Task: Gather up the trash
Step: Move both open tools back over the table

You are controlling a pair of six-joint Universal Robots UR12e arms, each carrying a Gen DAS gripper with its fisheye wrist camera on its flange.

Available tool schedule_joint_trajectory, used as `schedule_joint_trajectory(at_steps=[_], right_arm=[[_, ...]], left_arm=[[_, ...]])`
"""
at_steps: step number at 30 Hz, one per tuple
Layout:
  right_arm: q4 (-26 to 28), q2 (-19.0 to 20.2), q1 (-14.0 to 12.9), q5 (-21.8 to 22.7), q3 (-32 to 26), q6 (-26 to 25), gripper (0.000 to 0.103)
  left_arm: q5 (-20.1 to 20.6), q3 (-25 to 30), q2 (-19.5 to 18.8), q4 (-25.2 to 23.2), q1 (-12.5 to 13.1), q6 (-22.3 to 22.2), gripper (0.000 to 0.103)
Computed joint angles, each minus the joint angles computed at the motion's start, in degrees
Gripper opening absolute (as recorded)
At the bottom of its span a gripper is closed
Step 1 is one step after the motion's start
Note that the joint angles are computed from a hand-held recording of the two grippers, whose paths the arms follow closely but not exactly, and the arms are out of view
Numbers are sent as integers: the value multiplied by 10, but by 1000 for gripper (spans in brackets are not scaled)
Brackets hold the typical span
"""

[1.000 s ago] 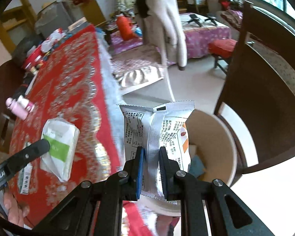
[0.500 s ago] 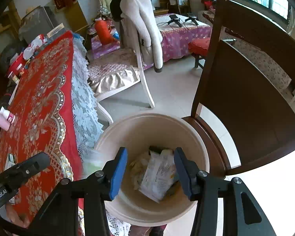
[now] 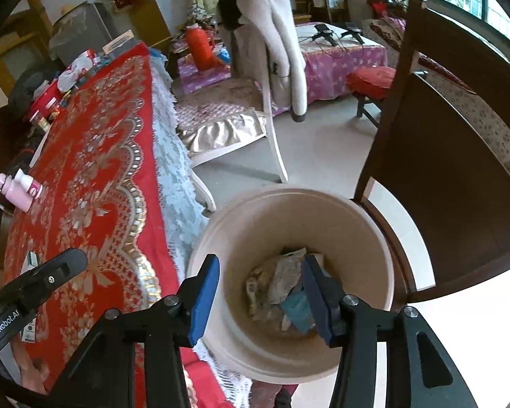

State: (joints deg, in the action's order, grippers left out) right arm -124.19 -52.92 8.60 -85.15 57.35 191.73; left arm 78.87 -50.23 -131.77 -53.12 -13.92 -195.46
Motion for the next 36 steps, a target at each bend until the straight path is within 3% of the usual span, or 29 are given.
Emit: schedule_joint_trajectory(at_steps=[4, 8, 18, 26, 36], right_arm=[[0, 3, 6, 2, -7, -6, 49], [0, 6, 12, 7, -15, -11, 61], [3, 19, 35, 19, -45, -41, 68], [15, 38, 58, 41, -79, -58, 68], [61, 70, 90, 85, -131, -96, 68]], left_arm=[[11, -17, 11, 18, 4, -7, 37], [23, -30, 21, 26, 10, -13, 38], [64, -92, 64, 64, 25, -18, 49], [101, -154, 108, 83, 45, -22, 52], [157, -247, 171, 88, 90, -61, 52]])
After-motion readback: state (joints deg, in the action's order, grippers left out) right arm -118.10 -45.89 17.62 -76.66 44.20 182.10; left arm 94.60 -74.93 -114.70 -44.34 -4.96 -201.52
